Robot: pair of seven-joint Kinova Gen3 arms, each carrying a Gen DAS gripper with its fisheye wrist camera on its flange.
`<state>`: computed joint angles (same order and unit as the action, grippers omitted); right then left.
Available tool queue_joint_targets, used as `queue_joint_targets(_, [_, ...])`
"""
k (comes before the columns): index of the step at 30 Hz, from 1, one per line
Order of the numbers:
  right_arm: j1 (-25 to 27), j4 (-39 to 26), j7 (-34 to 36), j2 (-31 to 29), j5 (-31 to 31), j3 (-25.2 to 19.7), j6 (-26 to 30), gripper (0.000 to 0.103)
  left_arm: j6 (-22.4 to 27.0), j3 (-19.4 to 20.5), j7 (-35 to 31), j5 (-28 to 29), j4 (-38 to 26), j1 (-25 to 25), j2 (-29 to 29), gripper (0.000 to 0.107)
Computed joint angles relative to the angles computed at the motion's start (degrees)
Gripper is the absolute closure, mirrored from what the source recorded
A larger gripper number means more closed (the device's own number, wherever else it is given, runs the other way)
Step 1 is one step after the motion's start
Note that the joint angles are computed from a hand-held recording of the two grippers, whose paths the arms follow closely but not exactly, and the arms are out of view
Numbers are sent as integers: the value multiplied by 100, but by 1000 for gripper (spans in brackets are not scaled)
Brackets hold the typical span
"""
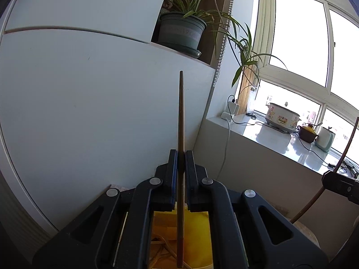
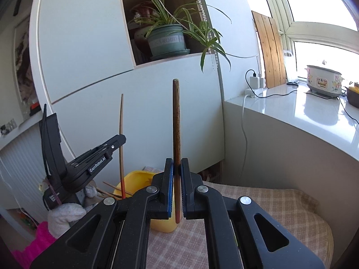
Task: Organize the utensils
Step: 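Lift both held chopsticks upright and carry them over the yellow container, then lower both chopsticks into the container and open both tools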
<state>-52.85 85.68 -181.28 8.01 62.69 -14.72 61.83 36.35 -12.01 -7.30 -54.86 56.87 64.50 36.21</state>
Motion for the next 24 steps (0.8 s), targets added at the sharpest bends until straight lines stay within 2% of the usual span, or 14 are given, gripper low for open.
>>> queue_joint_targets(8, [103,-214,39,185,85,149,-457,99,129,58,-88,113,-64,-69,86,103])
queue_joint_targets(14, [198,-347,274,399,-208,343,-910,99,112,103,-189,215,39,-83,30,103])
queue_joint_targets(16, [153,-398,288,502,-256,431,-886,98,141,108,-219,223,59,-67,14,93])
queue_joint_targets(17, [162,-408,341,536,-328,463,-930,93,106,90,-170,208,118,-50,-16,87])
queue_joint_targets(18, [191,-441,455,571,-451,487,-971,78,73,70,-107,186,185,-28,-52,86])
queue_joint_targets(20, [163,-430,529,612,-534,557,-1000,55,29,19,45,101,309,25,-117,86])
queue_joint_targets(21, [110,-376,473,615,-464,599,-1001,51,49,-5,123,48,353,57,-139,86])
queue_joint_targets(24, [-58,-366,398,681,-284,661,-752,47,48,11,298,-112,521,100,-234,86])
